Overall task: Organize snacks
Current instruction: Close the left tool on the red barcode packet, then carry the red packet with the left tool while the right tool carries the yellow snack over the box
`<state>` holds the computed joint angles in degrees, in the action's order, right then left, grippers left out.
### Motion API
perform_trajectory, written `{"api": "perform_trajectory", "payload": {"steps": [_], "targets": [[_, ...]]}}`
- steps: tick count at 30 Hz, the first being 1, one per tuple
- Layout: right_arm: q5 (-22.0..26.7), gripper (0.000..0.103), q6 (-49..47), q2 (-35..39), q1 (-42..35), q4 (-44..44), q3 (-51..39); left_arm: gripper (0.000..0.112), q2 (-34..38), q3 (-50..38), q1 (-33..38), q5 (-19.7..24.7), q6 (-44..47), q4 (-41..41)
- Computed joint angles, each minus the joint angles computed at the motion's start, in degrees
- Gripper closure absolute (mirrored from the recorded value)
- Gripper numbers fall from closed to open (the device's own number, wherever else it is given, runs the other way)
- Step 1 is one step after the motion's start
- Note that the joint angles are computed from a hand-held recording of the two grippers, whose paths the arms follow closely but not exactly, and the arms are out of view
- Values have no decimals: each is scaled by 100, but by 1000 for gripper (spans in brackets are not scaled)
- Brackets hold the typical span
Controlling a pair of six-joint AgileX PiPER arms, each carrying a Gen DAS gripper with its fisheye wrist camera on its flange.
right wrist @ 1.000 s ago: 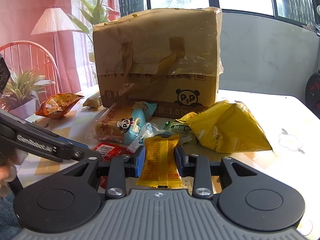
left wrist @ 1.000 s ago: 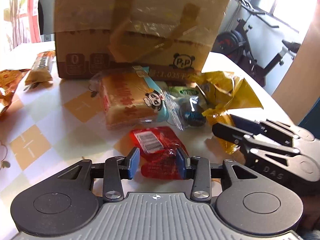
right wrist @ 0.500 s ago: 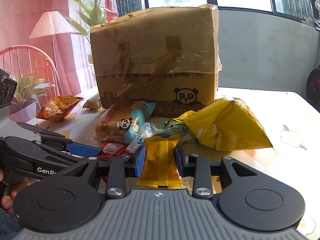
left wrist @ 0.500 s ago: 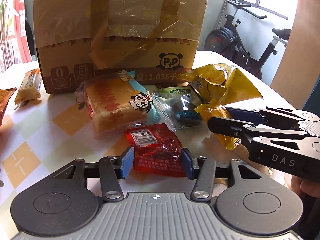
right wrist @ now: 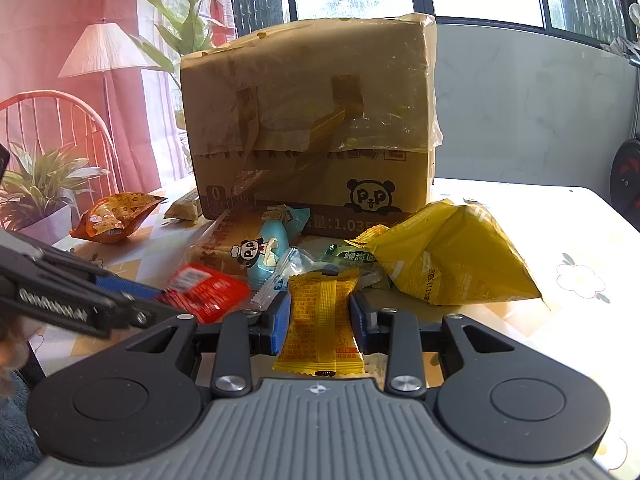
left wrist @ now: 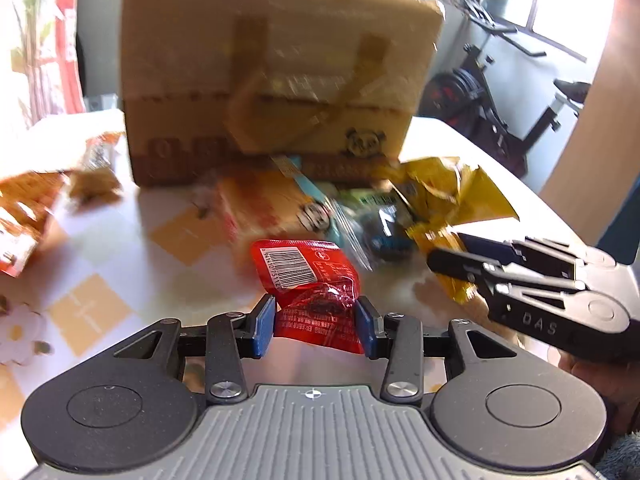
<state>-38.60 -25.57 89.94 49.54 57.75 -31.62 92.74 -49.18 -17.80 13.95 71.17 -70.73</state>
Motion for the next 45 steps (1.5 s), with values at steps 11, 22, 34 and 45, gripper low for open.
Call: {"api": "perform_trajectory", "payload": {"steps": [11,22,34,45], "targets": [[-216,69,-677,-327,320,503,-111,68,-630,-136,515,101,738,-553],[452,69,-1581,-924,-381,343,-1072,67,-539,-1873,1201,1055,-508,841],[1949,69,-2697,-3,-1826,547,-3609,67,807,-4521,1089,1637,-2149,2089],[2208,68,-5540,1333,-2397,3312,-5397,66,2654,-7102,854,2098,-3723,3493]]}}
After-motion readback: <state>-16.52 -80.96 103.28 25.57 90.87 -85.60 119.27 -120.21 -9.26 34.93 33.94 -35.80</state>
